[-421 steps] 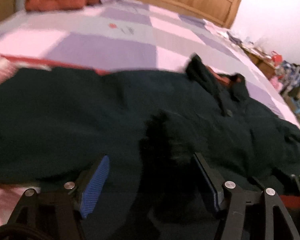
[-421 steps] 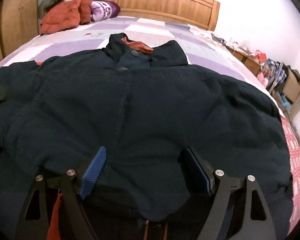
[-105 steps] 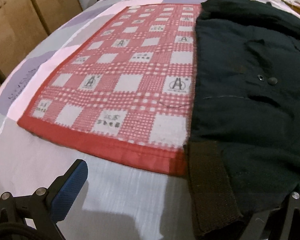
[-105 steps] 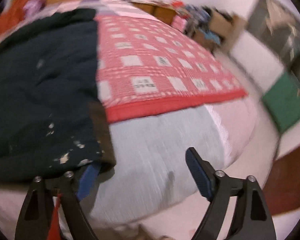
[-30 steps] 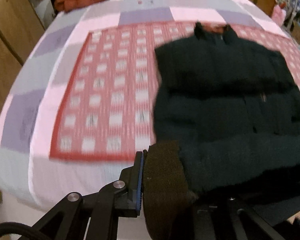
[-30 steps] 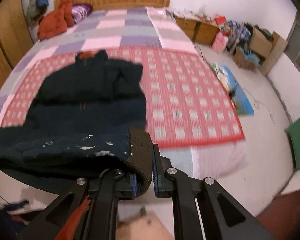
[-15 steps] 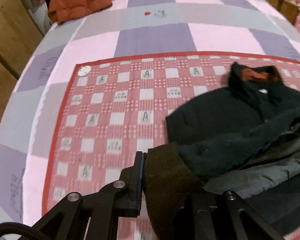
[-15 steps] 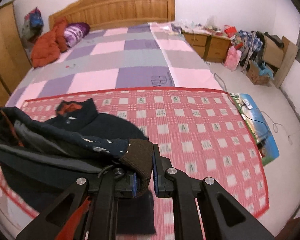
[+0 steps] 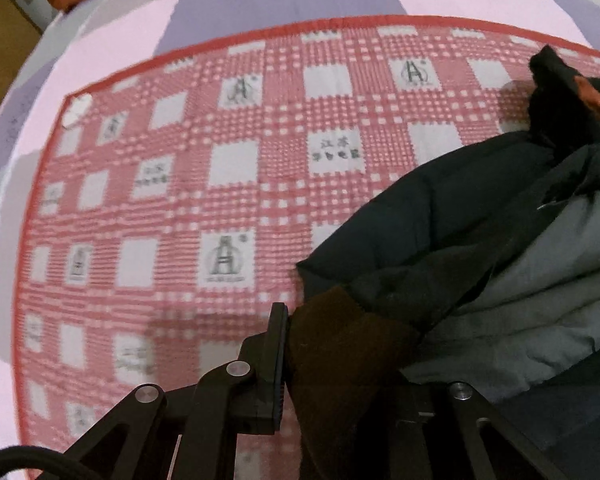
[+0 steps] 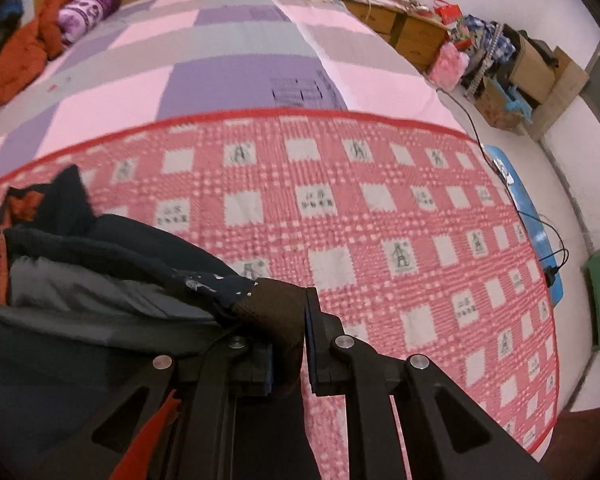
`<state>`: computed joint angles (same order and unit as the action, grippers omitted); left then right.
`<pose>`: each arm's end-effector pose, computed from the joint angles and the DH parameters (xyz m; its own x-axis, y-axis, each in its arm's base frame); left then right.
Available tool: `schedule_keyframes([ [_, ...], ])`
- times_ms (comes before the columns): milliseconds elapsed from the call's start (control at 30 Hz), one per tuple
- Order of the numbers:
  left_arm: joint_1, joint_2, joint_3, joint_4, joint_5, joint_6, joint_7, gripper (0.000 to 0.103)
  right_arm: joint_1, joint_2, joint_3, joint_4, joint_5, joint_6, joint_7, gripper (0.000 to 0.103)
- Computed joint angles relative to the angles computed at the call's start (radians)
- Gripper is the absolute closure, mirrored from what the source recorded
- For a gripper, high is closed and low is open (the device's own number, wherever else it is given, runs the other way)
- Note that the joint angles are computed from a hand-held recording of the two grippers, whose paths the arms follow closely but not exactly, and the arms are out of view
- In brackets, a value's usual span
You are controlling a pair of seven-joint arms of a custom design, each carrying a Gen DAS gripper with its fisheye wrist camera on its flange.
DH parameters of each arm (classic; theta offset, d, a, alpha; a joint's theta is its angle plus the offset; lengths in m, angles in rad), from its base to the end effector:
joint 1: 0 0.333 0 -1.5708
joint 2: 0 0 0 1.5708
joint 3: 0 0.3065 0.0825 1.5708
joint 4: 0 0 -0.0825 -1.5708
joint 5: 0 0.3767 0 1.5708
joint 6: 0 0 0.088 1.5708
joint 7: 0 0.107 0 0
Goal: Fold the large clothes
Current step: 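Lift the hem with both tools and fold it up toward the collar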
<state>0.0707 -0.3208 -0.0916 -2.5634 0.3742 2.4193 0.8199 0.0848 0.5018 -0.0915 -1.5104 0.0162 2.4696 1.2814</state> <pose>0.4335 -0.0070 0.3899 0.4691 -0.8716 -0.1425 -0.8585 -0.4121 -0.3054 0.7216 0.0070 0.4197 0.2535 -0.9549 0.1546 -0.8597 -0.2957 -0.4164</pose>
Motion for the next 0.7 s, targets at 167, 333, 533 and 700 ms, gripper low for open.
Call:
schedule_keyframes([
  [167, 0.015, 0.044, -0.007, -0.016, 0.035, 0.082, -0.061, 0.088, 0.024, 0.049, -0.020, 0.025, -0.039, 0.021, 0.040, 0.091],
  [333, 0.027, 0.058, -0.016, -0.035, 0.070, 0.136, -0.132, 0.087, 0.035, 0.060, -0.030, 0.013, -0.059, 0.039, 0.076, 0.090],
  [533, 0.023, 0.006, 0.011, -0.037, 0.057, 0.092, -0.088, 0.055, 0.014, 0.057, -0.005, 0.055, -0.044, -0.028, 0.023, 0.085],
  [700, 0.011, -0.042, 0.059, -0.007, -0.037, 0.027, 0.095, 0.037, -0.018, 0.101, 0.020, 0.260, -0.033, -0.224, -0.165, 0.038],
])
